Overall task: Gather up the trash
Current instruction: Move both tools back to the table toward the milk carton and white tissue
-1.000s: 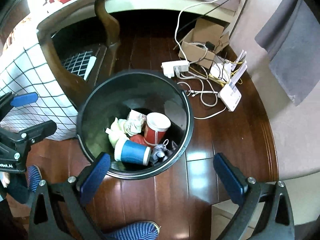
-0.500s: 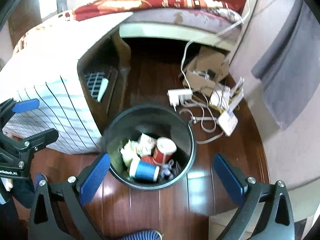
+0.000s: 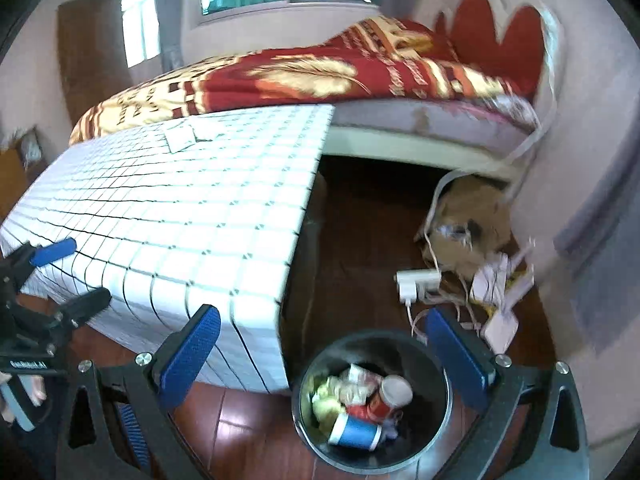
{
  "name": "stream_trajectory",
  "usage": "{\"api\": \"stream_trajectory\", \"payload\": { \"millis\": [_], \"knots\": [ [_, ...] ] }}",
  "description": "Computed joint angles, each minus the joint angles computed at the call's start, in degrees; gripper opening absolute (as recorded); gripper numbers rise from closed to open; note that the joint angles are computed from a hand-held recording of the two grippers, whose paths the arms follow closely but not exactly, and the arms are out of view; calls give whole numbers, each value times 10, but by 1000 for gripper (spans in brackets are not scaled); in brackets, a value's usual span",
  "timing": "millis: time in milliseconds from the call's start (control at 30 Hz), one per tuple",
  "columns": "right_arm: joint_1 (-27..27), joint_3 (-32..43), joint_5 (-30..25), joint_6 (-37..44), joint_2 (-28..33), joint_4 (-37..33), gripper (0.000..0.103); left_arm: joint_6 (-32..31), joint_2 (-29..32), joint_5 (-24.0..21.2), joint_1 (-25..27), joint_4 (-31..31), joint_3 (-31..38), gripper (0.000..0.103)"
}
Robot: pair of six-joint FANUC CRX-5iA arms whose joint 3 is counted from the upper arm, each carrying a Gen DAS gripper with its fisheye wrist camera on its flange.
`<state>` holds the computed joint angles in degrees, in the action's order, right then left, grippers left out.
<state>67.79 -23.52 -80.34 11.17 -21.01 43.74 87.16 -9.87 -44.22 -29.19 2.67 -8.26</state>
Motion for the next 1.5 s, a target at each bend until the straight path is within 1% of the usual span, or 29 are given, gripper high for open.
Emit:
{"api": "stream_trajectory", "payload": {
  "millis": [67,100,167,300,333,400,433,533,600,700,833,933,1033,1100,1200,1233,1267,1300,1333,1367,1400,1433,1500],
  "knots": [
    [-24,24,33,23,26,-7,103,16,3,-2,19,-17,8,99],
    [-41,35,61,37,42,-4,103,17,5,-1,30,-18,11,99],
    [-63,58,81,54,69,-3,103,29,8,0,45,-28,18,99],
    [-125,113,162,94,127,-26,102,54,31,6,73,-47,45,94],
    [-138,126,178,107,140,-33,101,55,39,6,79,-45,53,94],
    [-160,157,204,139,169,-51,85,61,58,2,92,-42,71,91],
    [-173,180,212,166,189,-67,82,59,72,3,99,-37,83,90],
    [-201,224,236,208,231,-84,75,69,112,6,110,-40,120,89],
    [-223,260,245,240,263,-106,68,74,135,11,115,-41,142,89],
    [-254,309,255,284,306,-136,67,78,173,4,117,-46,180,89],
    [-284,366,261,331,359,-169,67,83,257,-37,118,-51,273,89],
    [-303,405,259,364,390,-196,67,95,300,-62,115,-68,326,88],
    [-316,439,254,391,418,-218,67,100,336,-96,114,-83,375,87],
    [-323,462,248,411,435,-236,67,103,349,-107,119,-87,392,87],
    [-326,488,246,432,456,-247,67,127,367,-129,132,-116,426,87],
    [-326,498,244,438,463,-251,67,141,375,-143,139,-135,442,87],
    [-326,508,244,445,471,-255,67,147,382,-154,148,-136,453,86],
    [-325,515,245,452,476,-260,67,148,380,-150,158,-123,449,84],
    [-325,524,247,461,482,-266,67,150,362,-128,174,-95,420,84],
    [-324,533,249,472,488,-274,67,148,344,-106,180,-83,394,84],
    [-324,541,250,481,495,-279,67,142,334,-94,180,-75,380,84],
    [-324,551,248,489,502,-286,67,118,314,-64,179,-57,349,84],
    [-325,578,242,506,521,-301,67,105,300,-49,166,-64,335,84]
  ]
}}
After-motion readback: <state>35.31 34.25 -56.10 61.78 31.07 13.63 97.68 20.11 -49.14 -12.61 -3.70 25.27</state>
